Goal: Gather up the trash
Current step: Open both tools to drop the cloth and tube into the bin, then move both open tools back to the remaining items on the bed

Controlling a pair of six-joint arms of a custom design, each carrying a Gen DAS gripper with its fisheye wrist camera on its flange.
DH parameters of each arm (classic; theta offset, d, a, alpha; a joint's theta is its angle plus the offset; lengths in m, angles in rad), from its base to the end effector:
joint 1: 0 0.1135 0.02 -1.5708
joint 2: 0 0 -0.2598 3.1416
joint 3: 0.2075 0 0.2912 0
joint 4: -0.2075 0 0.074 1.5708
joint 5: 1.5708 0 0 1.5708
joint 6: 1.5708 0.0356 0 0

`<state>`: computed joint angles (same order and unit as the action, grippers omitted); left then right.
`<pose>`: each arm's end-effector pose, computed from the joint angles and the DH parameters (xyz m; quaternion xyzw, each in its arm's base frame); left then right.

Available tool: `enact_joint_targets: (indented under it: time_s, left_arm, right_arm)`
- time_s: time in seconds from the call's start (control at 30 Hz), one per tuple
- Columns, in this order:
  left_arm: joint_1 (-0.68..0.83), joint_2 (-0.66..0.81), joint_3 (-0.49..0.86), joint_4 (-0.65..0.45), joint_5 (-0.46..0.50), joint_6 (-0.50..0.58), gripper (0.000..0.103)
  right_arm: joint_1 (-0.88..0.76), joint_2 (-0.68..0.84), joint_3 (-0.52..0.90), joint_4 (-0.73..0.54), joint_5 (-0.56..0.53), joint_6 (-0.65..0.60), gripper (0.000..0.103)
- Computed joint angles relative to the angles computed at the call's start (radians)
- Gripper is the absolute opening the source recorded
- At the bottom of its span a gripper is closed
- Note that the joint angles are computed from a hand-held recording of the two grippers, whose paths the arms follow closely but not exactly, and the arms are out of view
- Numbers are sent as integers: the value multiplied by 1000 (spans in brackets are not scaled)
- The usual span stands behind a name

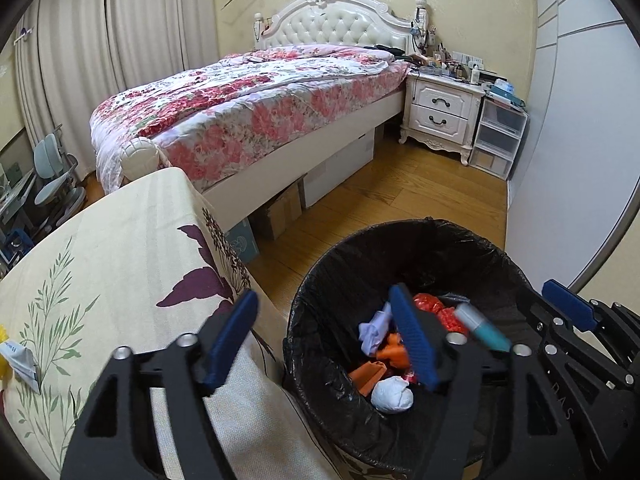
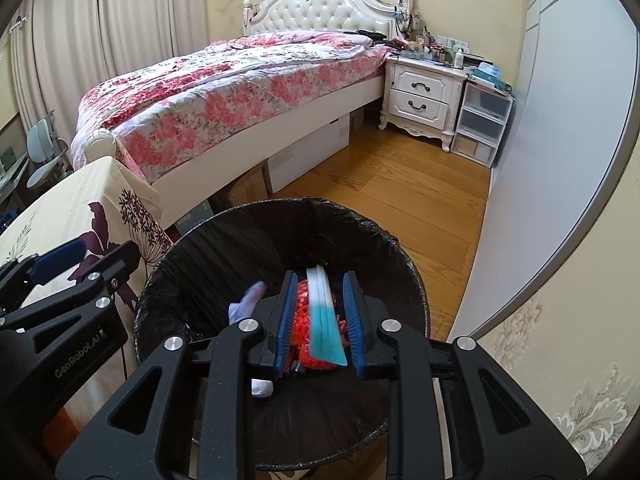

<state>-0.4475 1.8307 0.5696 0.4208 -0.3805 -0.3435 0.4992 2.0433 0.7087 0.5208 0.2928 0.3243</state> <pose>0.2781 -0.1188 0.0317 -0.0198 0.9195 0.0279 0.3917 0.3012 0.1525 0.0033 -0.0266 0.9205 0.0221 0.3893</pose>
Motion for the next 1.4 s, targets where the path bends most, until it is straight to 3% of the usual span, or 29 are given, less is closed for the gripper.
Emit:
enact_joint_targets:
  time_s: [0.1,0.17,0.27,0.57,1.03,1.27,1.4]
  left_arm:
    - [7,-3,-1,-4,0,0,76]
    - [12,-9,-7,-4,-2,-1,79]
    - [16,-22,-22,0,-9,-8,82]
    - [16,-75,-72,-3,-46,-13,86]
    - [142,-296,-276,-39,-58,-22,92]
    - [267,-512,-428,-91,-56,11,93]
    - [384,-713,-523,-173,-26,67,94]
  right_arm:
    - [4,-6,-9,5,17,2,37]
    - [8,-14,-22,19,34,5,49]
    - [14,-19,-26,22,55,8,60]
    - [30,-47,-46,24,91,15,81]
    - [146,-52,-24,-8,67,38,89]
    - [263,-36,27,-47,48,49,90]
    - [330,-16,77,-78,23,50,90]
